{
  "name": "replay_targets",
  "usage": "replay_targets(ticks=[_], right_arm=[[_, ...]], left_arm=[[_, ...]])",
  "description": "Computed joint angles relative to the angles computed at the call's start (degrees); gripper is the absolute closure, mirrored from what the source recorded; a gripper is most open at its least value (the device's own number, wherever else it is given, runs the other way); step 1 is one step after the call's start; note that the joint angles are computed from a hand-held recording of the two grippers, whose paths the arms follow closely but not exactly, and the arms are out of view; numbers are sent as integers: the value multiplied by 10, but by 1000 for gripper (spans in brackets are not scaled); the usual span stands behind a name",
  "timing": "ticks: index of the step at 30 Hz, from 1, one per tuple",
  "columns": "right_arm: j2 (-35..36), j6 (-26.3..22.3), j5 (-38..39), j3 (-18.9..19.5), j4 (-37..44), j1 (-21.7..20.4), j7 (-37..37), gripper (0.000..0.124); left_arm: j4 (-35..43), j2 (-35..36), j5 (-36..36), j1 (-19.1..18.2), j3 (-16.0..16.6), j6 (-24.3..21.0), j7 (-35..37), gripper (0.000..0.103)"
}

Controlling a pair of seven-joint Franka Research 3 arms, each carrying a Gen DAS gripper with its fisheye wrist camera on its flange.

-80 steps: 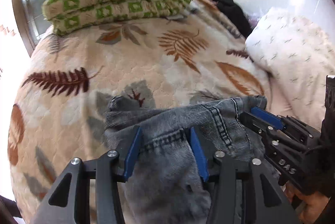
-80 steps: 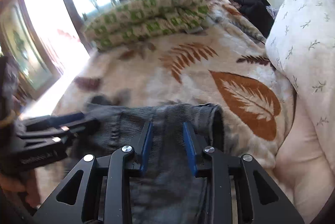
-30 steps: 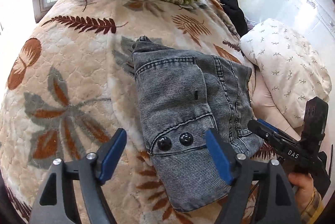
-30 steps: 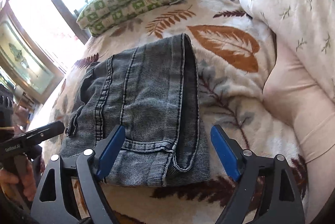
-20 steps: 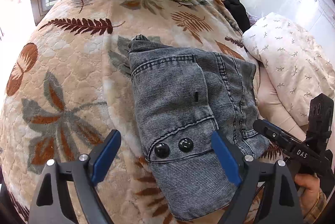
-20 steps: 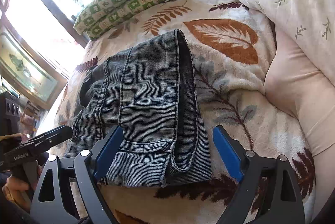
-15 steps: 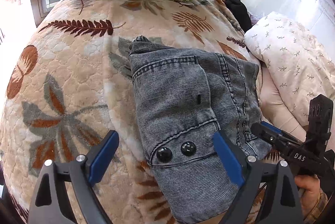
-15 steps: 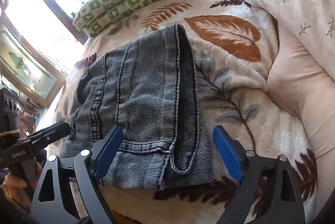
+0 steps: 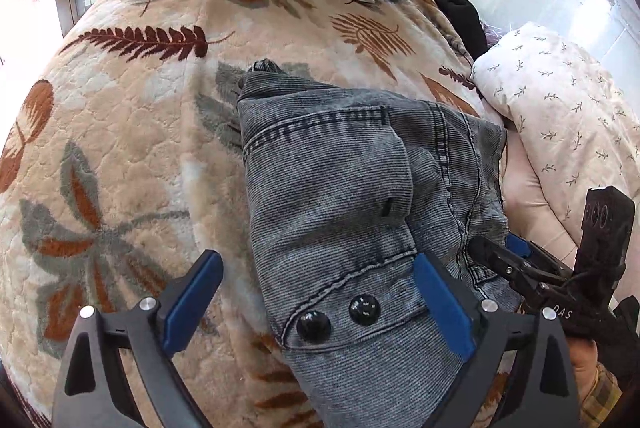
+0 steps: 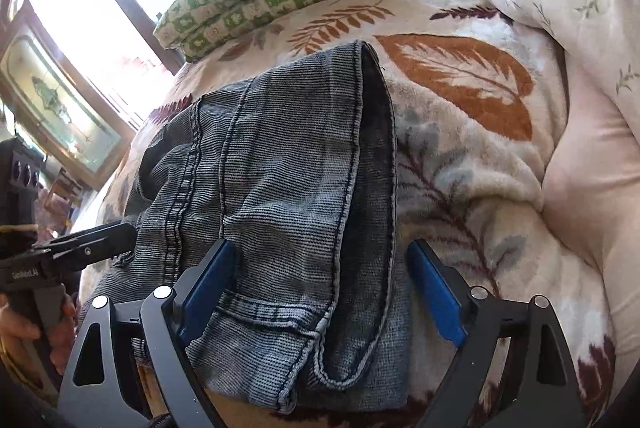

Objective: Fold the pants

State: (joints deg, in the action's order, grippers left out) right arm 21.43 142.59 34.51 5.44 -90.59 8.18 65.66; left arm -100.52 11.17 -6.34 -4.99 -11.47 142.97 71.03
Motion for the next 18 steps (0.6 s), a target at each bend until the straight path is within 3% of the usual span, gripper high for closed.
replay_targets(ticks=[5,8,11,15,18], right_arm=[[4,-1,22,8,4,-8,-16,38],[19,-18,53,17,23,-21,-42,50],[33,-52,95,26,47,-37,-49,82],[24,-49,84,18,43,-23,-44,93],[7,-38,100,22,31,-20,-55,98]], left_arm=[[12,13,-27,7,-6,-3,18,6],[23,29,-68,17,-14,-5,41,18],[24,31,-43,7,-9,6,25,26],[9,16,-14,1,-3,17,5,40],[-2,0,16,-6,2,20,-15,44]])
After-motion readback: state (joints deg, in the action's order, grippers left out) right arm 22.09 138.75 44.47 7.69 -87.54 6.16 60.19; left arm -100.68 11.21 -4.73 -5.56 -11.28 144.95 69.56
